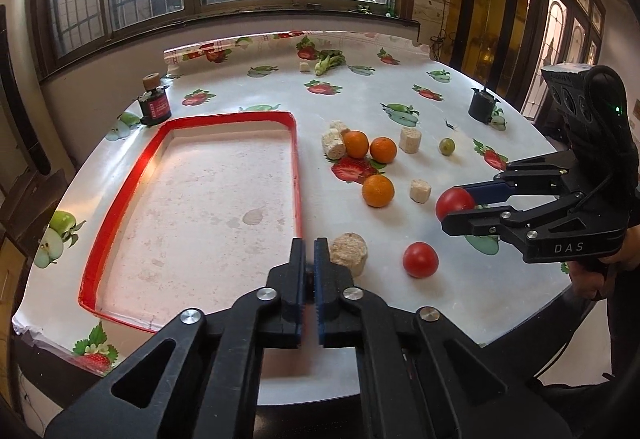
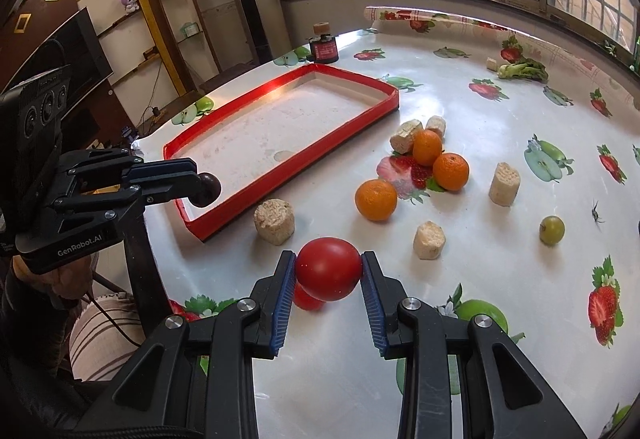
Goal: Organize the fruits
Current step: 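Carry the plum with left tool into the tray while right tool carries the tomato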
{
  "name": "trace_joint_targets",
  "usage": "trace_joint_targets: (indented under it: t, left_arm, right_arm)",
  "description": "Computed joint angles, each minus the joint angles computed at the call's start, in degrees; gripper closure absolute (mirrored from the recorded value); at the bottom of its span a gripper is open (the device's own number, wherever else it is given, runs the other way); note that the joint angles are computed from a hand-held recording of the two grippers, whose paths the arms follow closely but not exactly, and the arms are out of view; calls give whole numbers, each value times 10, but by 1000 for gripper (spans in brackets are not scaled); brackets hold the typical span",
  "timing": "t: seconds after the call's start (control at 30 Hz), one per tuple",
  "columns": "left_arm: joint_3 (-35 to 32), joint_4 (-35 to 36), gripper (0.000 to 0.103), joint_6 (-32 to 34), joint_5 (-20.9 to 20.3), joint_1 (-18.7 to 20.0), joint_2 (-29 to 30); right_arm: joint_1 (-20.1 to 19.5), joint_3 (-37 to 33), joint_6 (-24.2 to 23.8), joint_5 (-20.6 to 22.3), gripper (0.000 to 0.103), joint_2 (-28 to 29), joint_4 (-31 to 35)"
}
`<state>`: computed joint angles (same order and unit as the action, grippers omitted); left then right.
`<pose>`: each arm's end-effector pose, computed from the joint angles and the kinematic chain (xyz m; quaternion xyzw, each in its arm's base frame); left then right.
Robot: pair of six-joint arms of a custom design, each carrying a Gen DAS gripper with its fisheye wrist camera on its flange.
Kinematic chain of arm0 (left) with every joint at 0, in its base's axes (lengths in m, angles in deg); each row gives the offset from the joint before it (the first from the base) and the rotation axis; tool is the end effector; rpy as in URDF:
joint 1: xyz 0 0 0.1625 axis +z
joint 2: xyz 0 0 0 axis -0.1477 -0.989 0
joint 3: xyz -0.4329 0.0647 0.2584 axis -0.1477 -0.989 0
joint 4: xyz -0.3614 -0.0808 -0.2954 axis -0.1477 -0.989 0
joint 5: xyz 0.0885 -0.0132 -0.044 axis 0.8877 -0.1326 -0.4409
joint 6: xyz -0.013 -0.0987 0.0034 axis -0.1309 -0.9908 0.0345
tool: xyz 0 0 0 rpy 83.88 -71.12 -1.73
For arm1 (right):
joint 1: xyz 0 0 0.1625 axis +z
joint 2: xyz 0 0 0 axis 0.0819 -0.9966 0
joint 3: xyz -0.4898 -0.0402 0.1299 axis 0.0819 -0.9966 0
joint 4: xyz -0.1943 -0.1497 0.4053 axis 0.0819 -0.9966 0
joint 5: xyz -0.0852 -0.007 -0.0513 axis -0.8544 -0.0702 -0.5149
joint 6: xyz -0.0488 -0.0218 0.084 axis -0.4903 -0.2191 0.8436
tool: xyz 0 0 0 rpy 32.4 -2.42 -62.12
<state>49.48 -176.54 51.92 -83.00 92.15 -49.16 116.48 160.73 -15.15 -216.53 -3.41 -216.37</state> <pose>0.0783 -0.5768 0.3115 0.5246 0.8280 -0.1552 0.1232 0.3465 -0.4555 -0.1452 0.1010 -0.8899 0.3334 0.2946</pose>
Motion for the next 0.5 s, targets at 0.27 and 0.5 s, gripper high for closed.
trace_joint_targets:
  t: [0.27,0.5]
  left_arm:
    - [-24,-18,102,-21,2,10,17]
    - [-27,-11,102,-16,3,16,16]
  right_arm:
    - [0,-40,-26,20,70,9,25]
    - [2,-46,-30,23,70,11,28]
